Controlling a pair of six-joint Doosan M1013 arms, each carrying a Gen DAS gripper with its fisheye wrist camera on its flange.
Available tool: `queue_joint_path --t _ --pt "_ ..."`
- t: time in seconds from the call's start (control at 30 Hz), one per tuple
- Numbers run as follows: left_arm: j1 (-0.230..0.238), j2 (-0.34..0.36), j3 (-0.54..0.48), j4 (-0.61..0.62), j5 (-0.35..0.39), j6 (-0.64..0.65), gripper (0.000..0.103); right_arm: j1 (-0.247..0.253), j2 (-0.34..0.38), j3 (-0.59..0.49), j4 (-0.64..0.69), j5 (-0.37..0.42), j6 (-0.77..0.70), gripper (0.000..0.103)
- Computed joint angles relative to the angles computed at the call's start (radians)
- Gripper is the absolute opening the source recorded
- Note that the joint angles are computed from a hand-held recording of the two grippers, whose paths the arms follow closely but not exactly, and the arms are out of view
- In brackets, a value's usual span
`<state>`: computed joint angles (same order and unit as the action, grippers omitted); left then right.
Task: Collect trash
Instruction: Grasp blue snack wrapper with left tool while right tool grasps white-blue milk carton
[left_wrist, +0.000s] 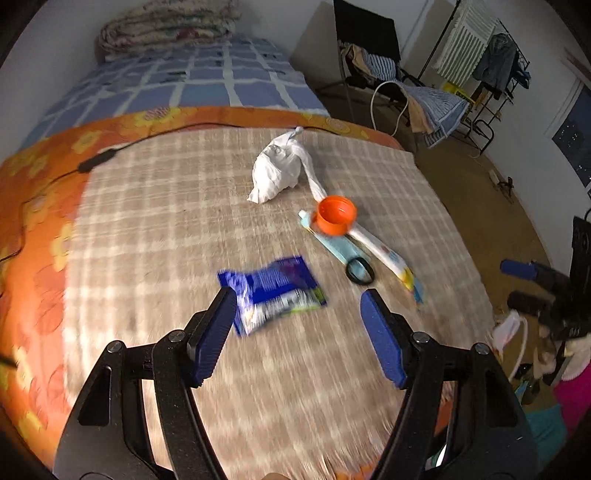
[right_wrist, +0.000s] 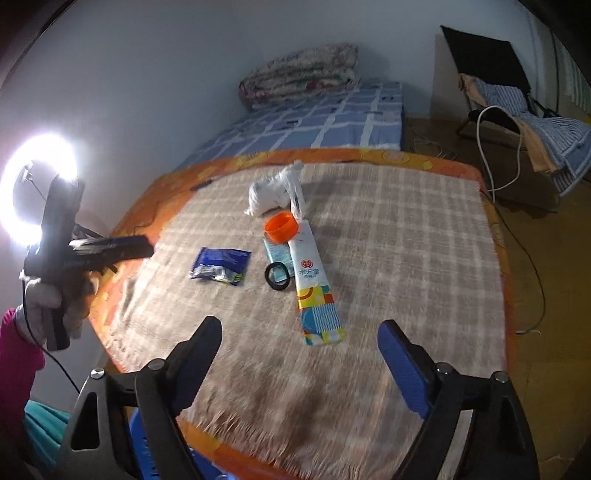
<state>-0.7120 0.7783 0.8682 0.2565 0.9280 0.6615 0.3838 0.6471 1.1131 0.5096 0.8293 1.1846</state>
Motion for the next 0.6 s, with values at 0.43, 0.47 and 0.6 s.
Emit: queue_joint_path --t 0.43,0.47,0.6 --pt "0.071 0.122 -0.125 -0.171 0.037 0.135 0.072 0.040 0.179 -0.216 -0.118 0.132 0.097 0.085" --pt "0.075 0.129 -0.133 -0.190 0.042 0.151 0.072 0.042 0.189 -0.228 -0.128 0.143 0.105 0.081" --pt "0.081 0.142 -0.141 -0.261 0.057 0.207 0.072 0.045 0.211 -0.256 -0.159 0.159 0.131 0.076"
